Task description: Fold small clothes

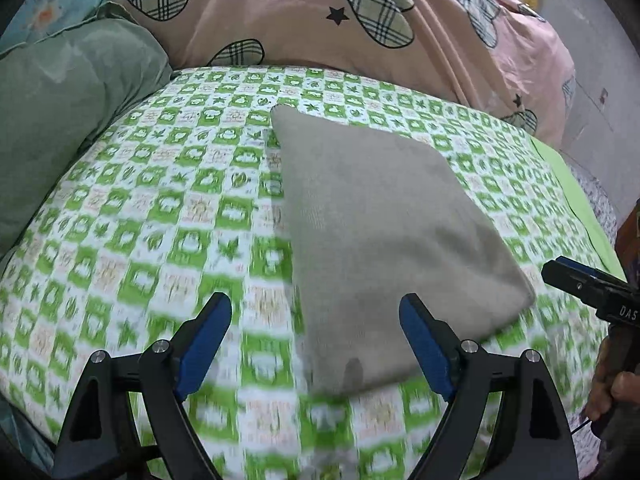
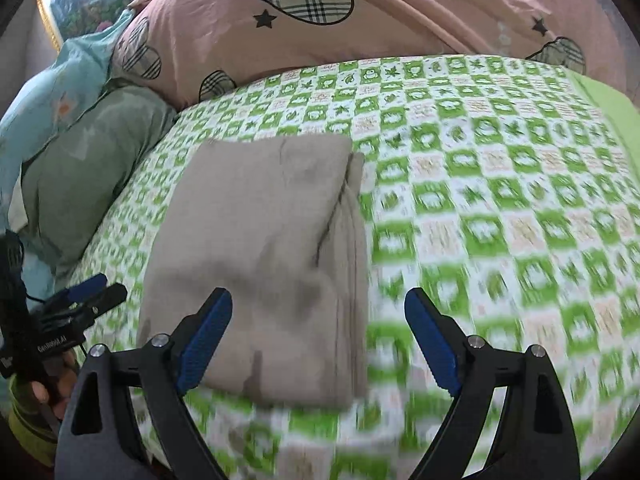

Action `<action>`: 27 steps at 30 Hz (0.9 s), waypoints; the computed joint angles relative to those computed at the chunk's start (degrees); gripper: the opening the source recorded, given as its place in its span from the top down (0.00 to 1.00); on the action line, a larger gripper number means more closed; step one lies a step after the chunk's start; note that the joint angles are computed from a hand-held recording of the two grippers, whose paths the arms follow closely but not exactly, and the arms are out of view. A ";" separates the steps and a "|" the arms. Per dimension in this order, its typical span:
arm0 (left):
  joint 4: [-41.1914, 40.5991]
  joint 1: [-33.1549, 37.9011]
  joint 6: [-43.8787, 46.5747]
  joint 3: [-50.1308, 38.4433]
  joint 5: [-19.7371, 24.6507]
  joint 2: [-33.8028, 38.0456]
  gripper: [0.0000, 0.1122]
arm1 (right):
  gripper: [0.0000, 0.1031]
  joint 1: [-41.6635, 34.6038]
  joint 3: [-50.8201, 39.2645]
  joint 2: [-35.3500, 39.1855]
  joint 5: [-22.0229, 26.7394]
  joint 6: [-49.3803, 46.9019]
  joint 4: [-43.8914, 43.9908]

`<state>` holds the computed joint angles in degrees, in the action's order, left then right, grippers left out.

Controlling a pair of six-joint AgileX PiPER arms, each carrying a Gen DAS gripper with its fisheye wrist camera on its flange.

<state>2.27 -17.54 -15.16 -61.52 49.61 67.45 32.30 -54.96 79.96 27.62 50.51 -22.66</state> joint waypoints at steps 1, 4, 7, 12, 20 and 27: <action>-1.58 1.43 1.66 -1.25 -1.17 2.25 0.23 | 0.15 -2.08 -1.79 1.97 -1.05 -4.12 3.55; -3.66 3.84 4.25 -4.12 -3.62 7.48 0.23 | 0.27 -7.92 -7.18 7.46 -3.23 -19.17 17.73; -5.76 6.36 6.56 -7.53 -5.11 12.46 0.23 | 0.35 -12.36 -14.11 13.80 -2.02 -29.55 28.12; -11.33 11.05 10.09 -14.63 -6.49 21.31 0.24 | 0.44 -16.28 -24.74 23.44 1.07 -38.66 38.27; -18.44 13.68 14.77 -22.22 -6.66 31.90 0.33 | 0.92 -16.09 -27.23 25.69 -0.23 -40.69 39.04; -12.20 9.72 10.92 -25.94 -5.93 35.24 0.41 | 0.91 -14.12 -29.55 29.39 2.73 -31.10 27.04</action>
<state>-9.94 -7.83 -4.24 -87.46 43.68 102.69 18.17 -84.51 109.35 30.36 19.41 4.38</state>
